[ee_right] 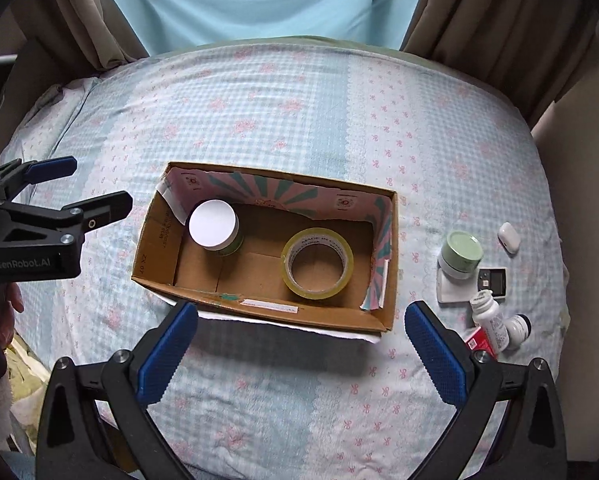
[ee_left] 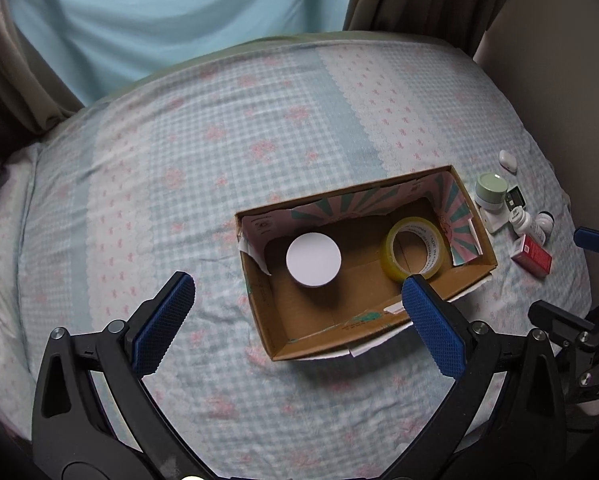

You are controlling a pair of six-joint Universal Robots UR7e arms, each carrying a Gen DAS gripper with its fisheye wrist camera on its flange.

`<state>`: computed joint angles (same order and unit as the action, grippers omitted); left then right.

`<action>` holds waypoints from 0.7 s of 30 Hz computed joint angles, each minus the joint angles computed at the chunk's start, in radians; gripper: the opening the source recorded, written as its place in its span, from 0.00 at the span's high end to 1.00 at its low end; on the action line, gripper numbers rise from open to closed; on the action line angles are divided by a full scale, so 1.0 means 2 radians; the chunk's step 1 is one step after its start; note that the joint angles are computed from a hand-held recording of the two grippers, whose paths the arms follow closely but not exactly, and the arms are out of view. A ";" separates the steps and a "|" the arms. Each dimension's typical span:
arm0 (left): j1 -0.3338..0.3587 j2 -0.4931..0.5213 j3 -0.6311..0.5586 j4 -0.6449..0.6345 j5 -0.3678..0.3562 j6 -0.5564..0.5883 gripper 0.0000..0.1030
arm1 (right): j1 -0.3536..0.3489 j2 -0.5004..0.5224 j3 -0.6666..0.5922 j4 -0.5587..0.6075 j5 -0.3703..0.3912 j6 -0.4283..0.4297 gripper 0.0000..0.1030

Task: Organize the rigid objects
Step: 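Open both grippers and lift them away from the box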

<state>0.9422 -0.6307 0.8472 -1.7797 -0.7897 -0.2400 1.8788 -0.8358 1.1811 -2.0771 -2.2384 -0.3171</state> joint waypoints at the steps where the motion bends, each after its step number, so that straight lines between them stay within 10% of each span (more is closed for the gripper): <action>1: -0.004 -0.007 0.009 -0.002 -0.001 -0.006 0.00 | 0.000 -0.010 0.007 -0.002 0.001 0.006 0.00; 13: -0.063 -0.025 0.065 -0.048 -0.023 -0.065 0.00 | -0.020 -0.113 0.045 -0.034 -0.041 0.044 0.00; 21: -0.082 0.065 -0.037 -0.014 -0.049 -0.058 0.00 | -0.073 -0.163 0.060 -0.054 -0.013 0.028 0.00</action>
